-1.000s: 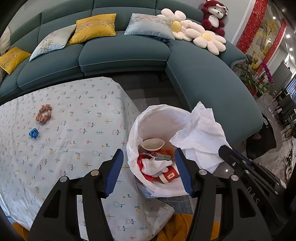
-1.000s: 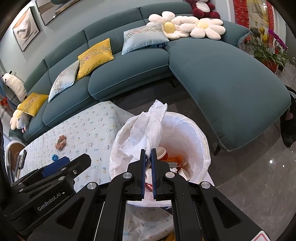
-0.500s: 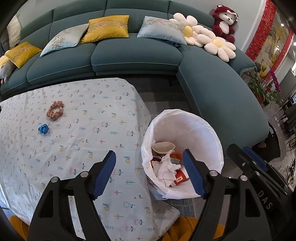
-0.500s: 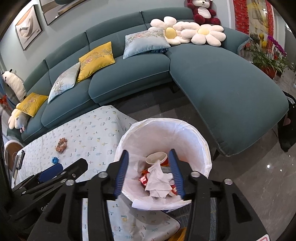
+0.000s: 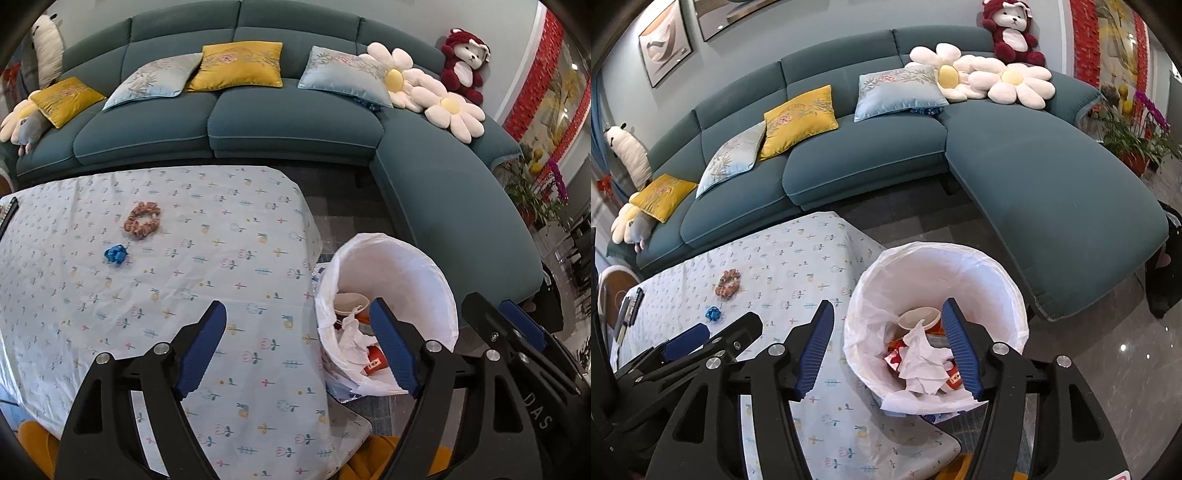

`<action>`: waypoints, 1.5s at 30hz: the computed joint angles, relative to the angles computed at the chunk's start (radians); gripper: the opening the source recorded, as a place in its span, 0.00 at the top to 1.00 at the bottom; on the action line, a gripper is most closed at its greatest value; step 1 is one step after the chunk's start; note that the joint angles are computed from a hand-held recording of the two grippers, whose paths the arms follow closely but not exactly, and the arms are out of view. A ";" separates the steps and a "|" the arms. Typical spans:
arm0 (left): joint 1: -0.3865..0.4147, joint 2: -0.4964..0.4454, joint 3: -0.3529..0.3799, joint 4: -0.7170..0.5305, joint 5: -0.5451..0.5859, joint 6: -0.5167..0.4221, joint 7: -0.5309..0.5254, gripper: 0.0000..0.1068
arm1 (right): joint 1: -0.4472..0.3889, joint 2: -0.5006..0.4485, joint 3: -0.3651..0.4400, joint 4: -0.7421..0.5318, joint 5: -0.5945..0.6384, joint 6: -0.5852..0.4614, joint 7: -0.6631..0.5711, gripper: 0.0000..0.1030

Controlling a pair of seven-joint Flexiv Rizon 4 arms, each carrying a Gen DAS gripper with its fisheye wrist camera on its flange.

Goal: Collect trash
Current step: 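Move both tools back to the blue hair tie and pink scrunchie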

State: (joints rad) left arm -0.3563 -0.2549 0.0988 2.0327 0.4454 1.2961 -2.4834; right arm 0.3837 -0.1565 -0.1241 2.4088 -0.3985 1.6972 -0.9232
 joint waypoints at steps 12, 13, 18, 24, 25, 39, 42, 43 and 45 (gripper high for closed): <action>0.062 0.080 0.018 0.098 0.036 0.029 -0.057 0.28 | 0.258 0.038 -0.263 0.049 -0.196 0.021 0.155 0.42; 0.070 0.083 0.016 0.105 0.038 0.031 -0.059 0.28 | 0.281 0.039 -0.284 0.050 -0.212 0.023 0.167 0.42; 0.120 0.108 0.021 0.157 0.042 0.052 -0.064 0.28 | 0.374 0.027 -0.366 0.045 -0.260 0.025 0.213 0.38; 0.191 0.099 0.033 0.219 -0.006 0.097 -0.035 0.28 | 0.342 -0.025 -0.273 -0.006 -0.239 -0.005 0.210 0.37; 0.200 0.095 0.036 0.228 -0.017 0.107 -0.025 0.28 | 0.322 -0.041 -0.238 -0.021 -0.229 -0.015 0.205 0.37; 0.398 -0.088 0.010 0.288 -0.329 0.274 0.325 0.28 | 0.153 -0.306 0.115 -0.312 -0.096 -0.168 0.114 0.37; 0.466 -0.137 -0.039 0.275 -0.387 0.297 0.403 0.31 | 0.137 -0.379 0.170 -0.404 -0.065 -0.214 0.081 0.37; 0.490 -0.152 -0.059 0.271 -0.406 0.304 0.428 0.35 | 0.133 -0.400 0.183 -0.430 -0.054 -0.226 0.072 0.37; 0.544 -0.185 -0.107 0.259 -0.441 0.313 0.480 0.38 | 0.128 -0.438 0.207 -0.479 -0.033 -0.248 0.052 0.37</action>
